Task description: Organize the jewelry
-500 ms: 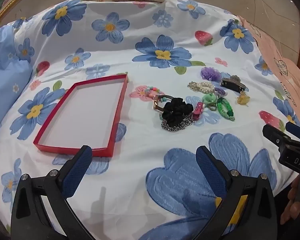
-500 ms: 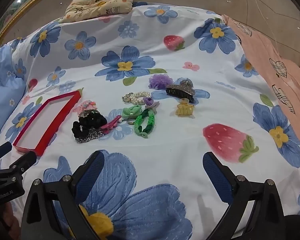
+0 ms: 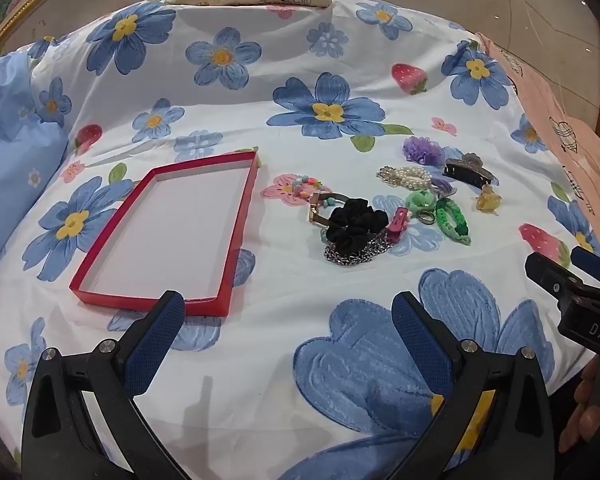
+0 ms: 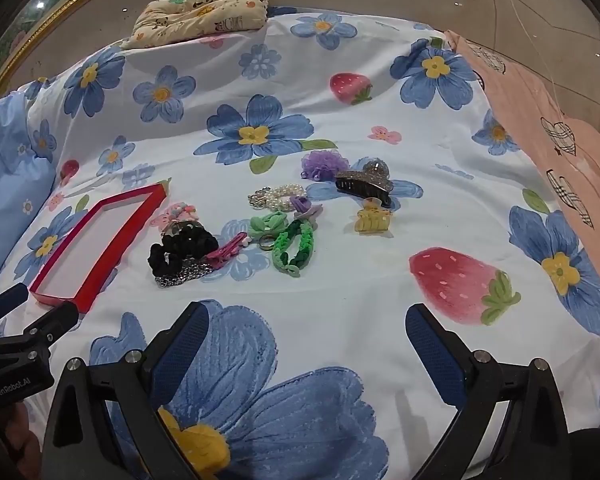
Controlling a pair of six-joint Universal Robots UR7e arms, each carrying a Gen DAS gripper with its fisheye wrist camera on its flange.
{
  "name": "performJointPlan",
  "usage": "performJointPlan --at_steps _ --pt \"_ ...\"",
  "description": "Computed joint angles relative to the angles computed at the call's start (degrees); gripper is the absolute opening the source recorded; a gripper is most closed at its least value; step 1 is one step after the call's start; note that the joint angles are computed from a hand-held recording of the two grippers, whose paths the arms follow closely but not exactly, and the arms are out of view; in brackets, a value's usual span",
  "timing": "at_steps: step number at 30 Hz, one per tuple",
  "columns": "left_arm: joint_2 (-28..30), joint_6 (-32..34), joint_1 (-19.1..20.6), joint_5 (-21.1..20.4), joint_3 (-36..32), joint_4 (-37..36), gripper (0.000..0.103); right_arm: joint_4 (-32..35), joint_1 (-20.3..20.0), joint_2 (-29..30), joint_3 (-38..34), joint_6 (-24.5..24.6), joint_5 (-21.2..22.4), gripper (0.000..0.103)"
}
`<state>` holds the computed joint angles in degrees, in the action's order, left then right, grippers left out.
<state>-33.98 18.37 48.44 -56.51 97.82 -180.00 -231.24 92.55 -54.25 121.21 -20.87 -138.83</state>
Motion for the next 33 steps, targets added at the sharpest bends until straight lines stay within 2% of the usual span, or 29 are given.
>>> performJointPlan --at_steps 33 --pt "-0.93 0.05 0.28 -0.52 -0.08 0.09 0.103 -0.12 0.69 0.07 0.18 -0.9 1.39 0.1"
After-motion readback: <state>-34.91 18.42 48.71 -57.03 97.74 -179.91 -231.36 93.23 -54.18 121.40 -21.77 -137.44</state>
